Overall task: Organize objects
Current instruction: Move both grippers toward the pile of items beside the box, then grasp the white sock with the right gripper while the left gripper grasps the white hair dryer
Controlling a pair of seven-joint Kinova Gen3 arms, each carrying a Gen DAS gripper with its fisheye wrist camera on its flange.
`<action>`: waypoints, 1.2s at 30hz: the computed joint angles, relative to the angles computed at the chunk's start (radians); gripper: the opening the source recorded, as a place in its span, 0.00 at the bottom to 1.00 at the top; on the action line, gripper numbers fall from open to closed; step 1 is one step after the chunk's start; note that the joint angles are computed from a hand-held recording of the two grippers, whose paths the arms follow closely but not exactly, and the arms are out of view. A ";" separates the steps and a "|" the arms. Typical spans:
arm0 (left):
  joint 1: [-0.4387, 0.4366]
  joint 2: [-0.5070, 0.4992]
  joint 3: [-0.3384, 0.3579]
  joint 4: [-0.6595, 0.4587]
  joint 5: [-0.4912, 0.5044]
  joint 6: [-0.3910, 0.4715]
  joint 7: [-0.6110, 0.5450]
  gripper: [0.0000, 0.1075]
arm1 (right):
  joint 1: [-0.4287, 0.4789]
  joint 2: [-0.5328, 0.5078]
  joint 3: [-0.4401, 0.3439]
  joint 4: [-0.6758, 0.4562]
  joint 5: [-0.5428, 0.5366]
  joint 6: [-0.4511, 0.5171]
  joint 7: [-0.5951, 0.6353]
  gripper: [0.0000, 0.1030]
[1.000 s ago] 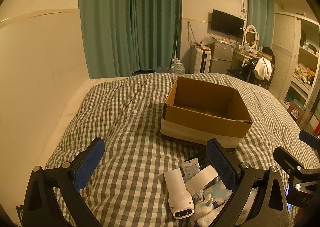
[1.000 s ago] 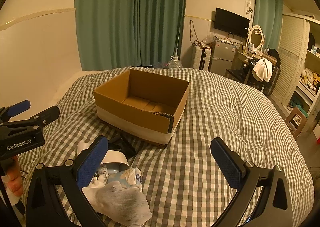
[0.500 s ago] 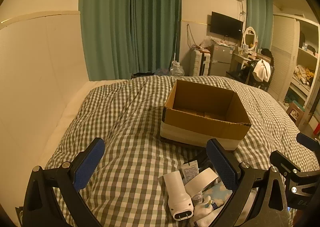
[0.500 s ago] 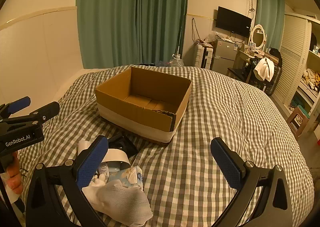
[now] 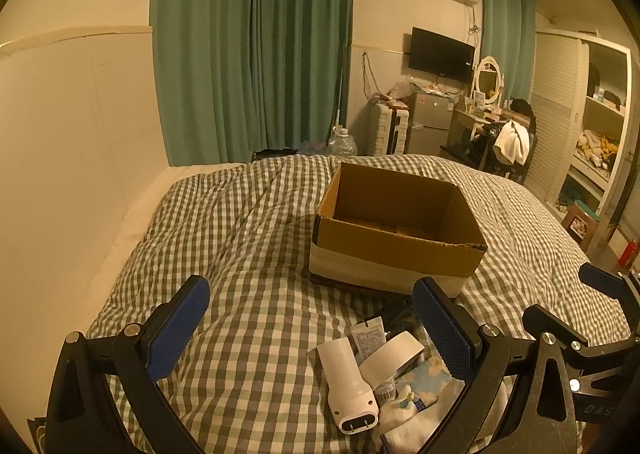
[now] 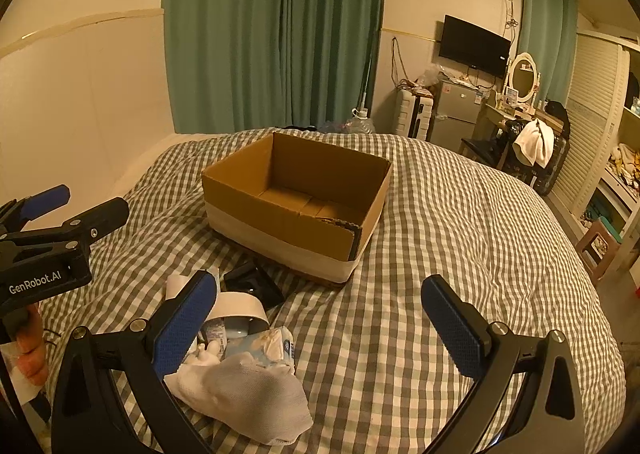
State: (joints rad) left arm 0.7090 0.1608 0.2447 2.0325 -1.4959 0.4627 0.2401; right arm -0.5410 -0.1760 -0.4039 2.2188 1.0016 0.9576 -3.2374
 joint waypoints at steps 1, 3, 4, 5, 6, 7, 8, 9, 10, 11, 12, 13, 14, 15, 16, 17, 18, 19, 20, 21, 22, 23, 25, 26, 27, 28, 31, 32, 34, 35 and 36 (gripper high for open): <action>0.001 0.000 0.002 0.002 0.003 0.003 -0.007 0.96 | -0.001 -0.001 -0.001 0.001 -0.002 0.000 0.001 1.00; 0.003 0.002 0.002 0.006 0.001 0.001 -0.010 0.96 | -0.004 -0.002 -0.002 0.004 -0.005 -0.004 0.003 1.00; 0.003 0.003 0.002 0.007 -0.002 0.000 -0.009 0.96 | -0.005 -0.001 -0.001 0.005 -0.010 -0.009 0.007 1.00; 0.004 0.005 0.002 0.010 -0.004 0.000 -0.008 0.96 | -0.005 -0.002 0.002 0.007 -0.015 -0.017 0.012 1.00; 0.005 0.008 0.003 0.012 -0.004 0.000 -0.007 0.96 | -0.004 -0.001 0.005 0.009 -0.021 -0.027 0.017 1.00; 0.005 0.012 0.002 0.013 0.000 -0.001 -0.012 0.96 | -0.002 0.001 0.009 0.012 -0.028 -0.039 0.023 1.00; 0.006 0.018 0.003 0.012 0.011 0.003 -0.022 0.96 | -0.001 0.002 0.011 0.015 -0.034 -0.047 0.027 1.00; 0.008 0.022 0.001 0.012 0.013 0.004 -0.025 0.96 | 0.001 0.005 0.013 0.017 -0.041 -0.056 0.032 1.00; 0.011 0.026 -0.002 0.014 0.014 0.004 -0.024 0.96 | 0.003 0.008 0.017 0.020 -0.050 -0.067 0.038 1.00; 0.013 0.030 -0.004 0.016 0.015 0.004 -0.024 0.96 | 0.005 0.009 0.019 0.024 -0.056 -0.077 0.041 1.00; 0.015 0.034 -0.006 0.017 0.016 0.004 -0.025 0.96 | 0.007 0.011 0.021 0.026 -0.062 -0.084 0.044 1.00; 0.017 0.038 -0.008 0.019 0.018 0.003 -0.027 0.96 | 0.008 0.012 0.021 0.028 -0.067 -0.089 0.046 1.00; 0.018 0.040 -0.011 0.022 0.017 -0.001 -0.025 0.96 | 0.009 0.014 0.021 0.028 -0.072 -0.092 0.050 1.00; 0.018 0.044 -0.014 0.025 0.017 -0.005 -0.024 0.96 | 0.010 0.018 0.021 0.030 -0.076 -0.097 0.051 1.00; 0.017 0.047 -0.016 0.024 0.024 -0.009 -0.032 0.96 | 0.010 0.021 0.021 0.032 -0.079 -0.102 0.049 1.00; 0.018 0.053 -0.018 0.024 0.029 -0.012 -0.037 0.96 | 0.011 0.025 0.023 0.035 -0.084 -0.112 0.050 1.00; 0.020 0.059 -0.020 0.020 0.043 -0.010 -0.050 0.96 | 0.012 0.027 0.028 0.036 -0.089 -0.122 0.053 1.00; 0.023 0.069 -0.023 0.018 0.056 -0.008 -0.062 0.96 | 0.014 0.030 0.035 0.040 -0.096 -0.140 0.059 1.00; 0.026 0.074 -0.027 0.016 0.066 -0.011 -0.071 0.96 | 0.016 0.033 0.037 0.042 -0.099 -0.149 0.062 1.00; 0.029 0.079 -0.032 0.016 0.075 -0.017 -0.078 0.96 | 0.017 0.039 0.040 0.044 -0.104 -0.159 0.067 1.00; 0.032 0.085 -0.038 0.016 0.082 -0.024 -0.085 0.96 | 0.018 0.042 0.042 0.046 -0.108 -0.165 0.071 1.00; 0.036 0.091 -0.044 0.016 0.090 -0.029 -0.093 0.96 | 0.018 0.047 0.044 0.046 -0.113 -0.171 0.075 1.00; 0.042 0.105 -0.056 0.015 0.113 -0.039 -0.114 0.96 | 0.019 0.057 0.051 0.051 -0.124 -0.186 0.085 1.00; 0.048 0.110 -0.063 0.015 0.120 -0.045 -0.120 0.96 | 0.019 0.062 0.054 0.054 -0.128 -0.193 0.088 1.00; 0.052 0.117 -0.069 0.014 0.134 -0.049 -0.133 0.96 | 0.020 0.071 0.060 0.057 -0.136 -0.205 0.094 1.00; 0.057 0.124 -0.075 0.011 0.152 -0.050 -0.150 0.96 | 0.021 0.076 0.067 0.061 -0.142 -0.217 0.099 1.00; 0.067 0.144 -0.092 -0.001 0.215 -0.058 -0.214 0.96 | 0.033 0.084 0.092 0.080 -0.169 -0.280 0.121 1.00; 0.072 0.150 -0.101 -0.002 0.227 -0.065 -0.226 0.96 | 0.039 0.083 0.100 0.087 -0.177 -0.304 0.128 1.00; 0.081 0.162 -0.116 -0.008 0.260 -0.073 -0.258 0.96 | 0.045 0.080 0.102 0.094 -0.190 -0.328 0.141 1.00; 0.081 0.169 -0.120 -0.012 0.284 -0.077 -0.282 0.96 | 0.047 0.082 0.098 0.096 -0.191 -0.335 0.143 1.00; 0.082 0.174 -0.123 -0.017 0.307 -0.081 -0.304 0.96 | 0.048 0.084 0.099 0.098 -0.202 -0.347 0.160 1.00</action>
State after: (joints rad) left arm 0.7911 0.3349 0.1215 2.0156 -1.1891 0.3815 -0.0640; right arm -0.4930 -0.0915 -0.3046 2.3163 0.7995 0.6108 -3.0779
